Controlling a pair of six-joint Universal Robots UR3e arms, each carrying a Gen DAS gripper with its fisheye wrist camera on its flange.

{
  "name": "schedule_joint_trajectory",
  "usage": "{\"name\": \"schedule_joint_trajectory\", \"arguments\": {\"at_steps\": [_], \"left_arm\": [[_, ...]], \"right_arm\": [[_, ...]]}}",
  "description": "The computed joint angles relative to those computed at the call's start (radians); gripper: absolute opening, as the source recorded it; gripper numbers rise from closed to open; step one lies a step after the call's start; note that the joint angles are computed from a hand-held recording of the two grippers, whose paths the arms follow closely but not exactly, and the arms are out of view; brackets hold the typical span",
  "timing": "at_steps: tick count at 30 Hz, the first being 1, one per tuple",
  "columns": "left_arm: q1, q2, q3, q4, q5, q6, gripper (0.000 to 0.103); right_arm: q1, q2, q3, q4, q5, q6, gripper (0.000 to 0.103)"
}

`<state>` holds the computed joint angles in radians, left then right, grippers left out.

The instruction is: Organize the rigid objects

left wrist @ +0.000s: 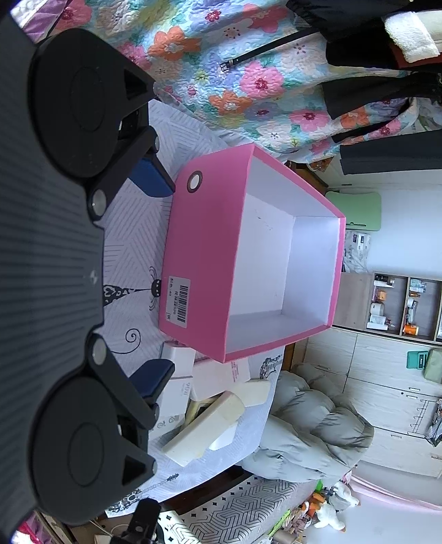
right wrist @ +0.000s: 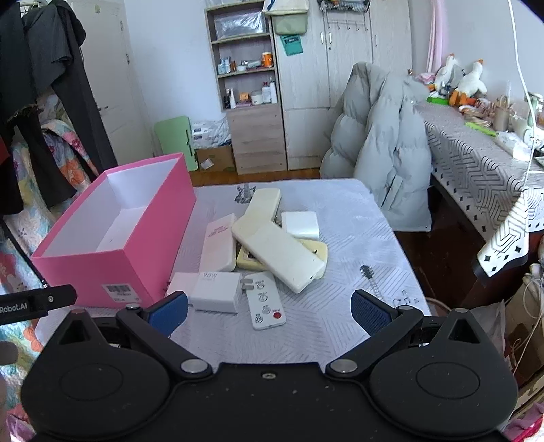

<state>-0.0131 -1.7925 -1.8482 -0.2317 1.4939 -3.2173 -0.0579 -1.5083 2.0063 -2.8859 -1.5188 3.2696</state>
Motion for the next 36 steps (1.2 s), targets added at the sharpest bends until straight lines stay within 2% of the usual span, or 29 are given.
{"name": "schedule_joint_trajectory", "arguments": {"at_steps": [8,19,25,36], "left_arm": [[-0.009,-0.004,0.008,-0.018,0.002,0.033,0.103],[-0.03,-0.022,0.021,-0.019,0.029,0.042,0.103],[-0.018,-0.015,-0.008,0.024,-0.017,0.031,0.103],[-0.018,-0.014,-0.012,0.033,-0.014,0.045,0.101]], "right_arm": [[-0.002,0.005,-0.029,0.073,-0.004,0.01,0.103],[0.018,0.022,-0.046,0.068,-0.05,0.026,0.103],[0.035,0.023,-0.048,0.05,-0.077,0.017,0.103],[0.045,0.036,-0.053,0.043,-0.1,0.012,0.103]]}}
